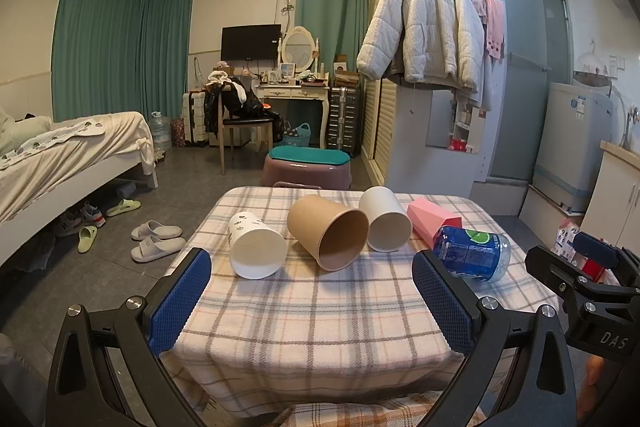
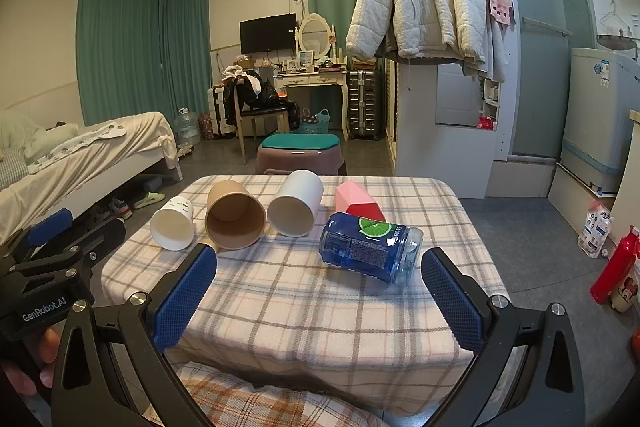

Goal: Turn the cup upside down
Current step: 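Move the right gripper toward the blue water bottle lying on its side, then close the right gripper around the blue water bottle's body and lift it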

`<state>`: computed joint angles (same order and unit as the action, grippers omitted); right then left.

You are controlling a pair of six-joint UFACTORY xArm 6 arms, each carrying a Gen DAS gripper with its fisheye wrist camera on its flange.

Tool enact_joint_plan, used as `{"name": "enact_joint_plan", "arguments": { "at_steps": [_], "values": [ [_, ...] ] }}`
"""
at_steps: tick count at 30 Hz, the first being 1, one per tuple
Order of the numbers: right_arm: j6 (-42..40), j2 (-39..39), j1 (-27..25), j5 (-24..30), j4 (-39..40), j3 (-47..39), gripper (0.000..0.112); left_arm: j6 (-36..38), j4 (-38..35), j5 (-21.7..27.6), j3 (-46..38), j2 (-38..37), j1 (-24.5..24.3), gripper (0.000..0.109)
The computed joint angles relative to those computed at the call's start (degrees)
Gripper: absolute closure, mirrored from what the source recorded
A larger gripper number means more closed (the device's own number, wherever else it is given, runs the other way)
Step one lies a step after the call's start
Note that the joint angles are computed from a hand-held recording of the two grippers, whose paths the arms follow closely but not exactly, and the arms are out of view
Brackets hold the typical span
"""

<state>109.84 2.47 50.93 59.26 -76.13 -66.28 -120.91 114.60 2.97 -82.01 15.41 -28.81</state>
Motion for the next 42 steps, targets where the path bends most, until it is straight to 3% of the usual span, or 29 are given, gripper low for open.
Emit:
{"name": "enact_joint_plan", "arguments": {
  "at_steps": [7,12,17,26,30,34,40,42],
  "values": [
    [0.3,0.8,-0.6,-1.1,-0.1,-0.2,0.009,0.6,-0.3,0.0,0.4,0.0,0.1,0.006],
    [-5.2,-1.5,-3.0,-3.9,0.8,1.0,0.009,8.9,-7.8,0.8,-0.1,1.4,-0.3,0.006],
    [-23.1,-3.0,-8.0,-8.2,7.8,2.1,0.009,20.7,-19.8,1.3,-1.2,3.6,-0.8,0.006],
    [-54.6,1.3,-20.5,-18.0,23.8,0.2,0.009,54.7,-53.8,3.9,-6.4,11.3,-3.5,0.006],
    [-67.7,4.0,-24.3,-22.7,32.3,-1.2,0.009,63.3,-62.9,5.0,-9.4,14.6,-4.2,0.006],
    [-75.3,6.7,-25.5,-22.3,36.3,-2.8,0.009,70.5,-69.9,6.1,-12.0,17.5,-4.6,0.006],
    [-78.1,7.9,-27.2,-25.8,40.1,-2.4,0.010,76.3,-76.1,6.4,-14.6,20.2,-4.6,0.006],
    [-79.7,8.5,-27.1,-25.8,42.3,-2.7,0.016,77.0,-76.7,6.2,-14.9,20.6,-4.5,0.006]
  ]
}}
